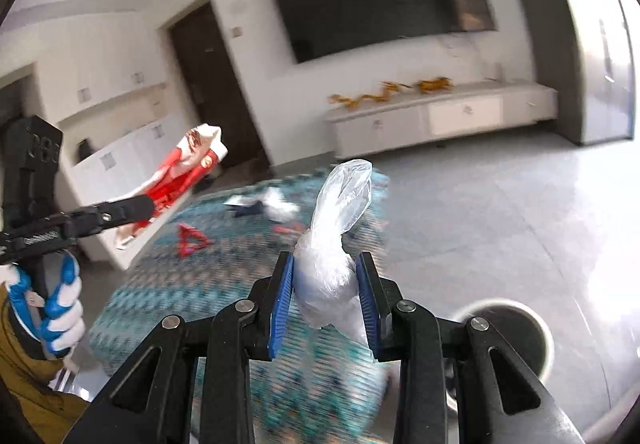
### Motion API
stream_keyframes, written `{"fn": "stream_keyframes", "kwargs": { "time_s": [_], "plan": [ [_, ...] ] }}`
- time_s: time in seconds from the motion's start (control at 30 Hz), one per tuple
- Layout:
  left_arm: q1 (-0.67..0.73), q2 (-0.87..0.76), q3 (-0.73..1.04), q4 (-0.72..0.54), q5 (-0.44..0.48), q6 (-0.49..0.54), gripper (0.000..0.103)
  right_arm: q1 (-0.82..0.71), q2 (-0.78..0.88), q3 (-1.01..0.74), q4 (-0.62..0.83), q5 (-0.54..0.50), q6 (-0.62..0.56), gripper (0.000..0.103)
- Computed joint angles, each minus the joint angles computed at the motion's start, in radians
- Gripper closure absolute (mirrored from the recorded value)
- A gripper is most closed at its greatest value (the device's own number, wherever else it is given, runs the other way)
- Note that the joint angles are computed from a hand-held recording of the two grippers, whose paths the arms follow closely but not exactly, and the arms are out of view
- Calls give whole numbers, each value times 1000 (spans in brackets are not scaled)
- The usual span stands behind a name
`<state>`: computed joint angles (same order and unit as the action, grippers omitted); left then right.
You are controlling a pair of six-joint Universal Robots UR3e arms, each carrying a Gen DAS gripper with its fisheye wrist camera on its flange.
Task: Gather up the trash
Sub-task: 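Carry both bags to the white bin and open both tools to release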
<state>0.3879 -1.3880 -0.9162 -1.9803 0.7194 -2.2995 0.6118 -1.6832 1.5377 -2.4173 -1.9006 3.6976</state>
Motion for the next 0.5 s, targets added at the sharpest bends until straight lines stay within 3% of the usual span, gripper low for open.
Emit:
{"fn": "stream_keyframes", "kwargs": {
  "time_s": [0.1, 0.23, 0.33, 0.5],
  "plan": [
    [-267, -99, -37, 256, 124, -210, 46, -96, -139, 183, -19, 39, 25, 71],
    [-531, -274, 13, 410, 264, -380, 46, -275, -300, 397, -32, 151, 23, 71],
    [-647, -412, 78, 464, 335, -456, 46, -445, -392, 526, -21, 270, -19, 71],
    [-758, -684, 334, 389, 375, -571, 46, -623, -416, 657, -54, 397, -88, 70]
  ]
}}
